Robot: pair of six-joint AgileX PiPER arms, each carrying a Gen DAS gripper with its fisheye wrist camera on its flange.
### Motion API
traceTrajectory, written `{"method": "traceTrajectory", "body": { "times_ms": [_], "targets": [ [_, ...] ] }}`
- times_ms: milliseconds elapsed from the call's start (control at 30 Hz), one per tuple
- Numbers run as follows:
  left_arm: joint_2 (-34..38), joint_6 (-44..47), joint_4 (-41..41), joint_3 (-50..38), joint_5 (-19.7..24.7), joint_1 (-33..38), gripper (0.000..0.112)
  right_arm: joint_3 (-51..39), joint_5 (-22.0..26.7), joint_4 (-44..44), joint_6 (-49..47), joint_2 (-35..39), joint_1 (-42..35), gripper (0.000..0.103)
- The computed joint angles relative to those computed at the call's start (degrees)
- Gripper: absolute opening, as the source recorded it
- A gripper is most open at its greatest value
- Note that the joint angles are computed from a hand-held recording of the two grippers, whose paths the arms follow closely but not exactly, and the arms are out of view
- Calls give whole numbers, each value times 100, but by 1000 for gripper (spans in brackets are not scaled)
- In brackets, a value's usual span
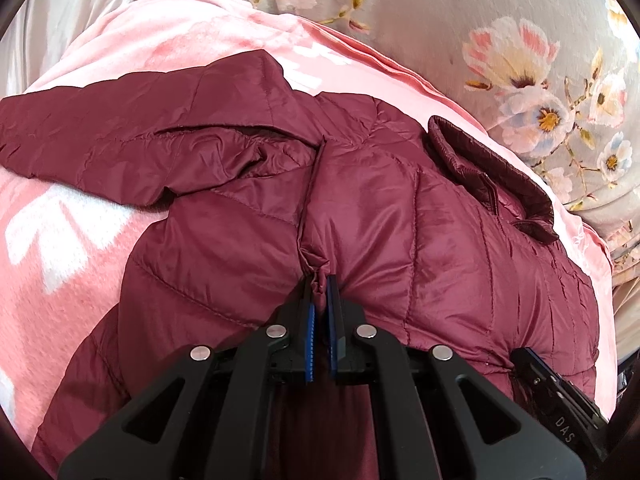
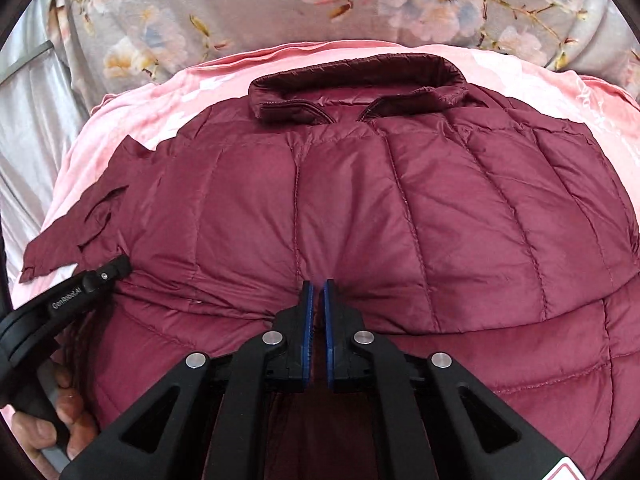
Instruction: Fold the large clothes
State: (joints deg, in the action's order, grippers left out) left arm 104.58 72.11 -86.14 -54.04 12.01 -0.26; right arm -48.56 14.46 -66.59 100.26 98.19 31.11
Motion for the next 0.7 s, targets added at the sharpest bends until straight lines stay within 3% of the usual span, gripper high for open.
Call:
{"method": "traceTrajectory", "body": {
  "times_ms": [267, 400, 467, 533, 633, 700],
  "targets": [
    [-7, -306, 300, -16, -171, -93, 5, -100, 91, 43, -24, 76, 66, 2],
    [-187, 116, -165, 170, 177, 157, 9, -83, 24, 44, -20, 69, 33, 2],
    [-332, -303, 280, 251, 463, 348, 12, -28, -112, 316, -282, -31, -53, 2],
    [-713, -516, 552, 462, 662, 573, 30, -22, 49, 425, -387, -181, 71, 8],
    [-1275, -473, 573, 671, 437, 735, 66, -178, 183, 805, -639, -295, 339, 12],
    [-1402, -940, 1014, 553, 631, 1112, 69, -424, 296, 1102, -1013, -239, 562, 12]
  ]
}}
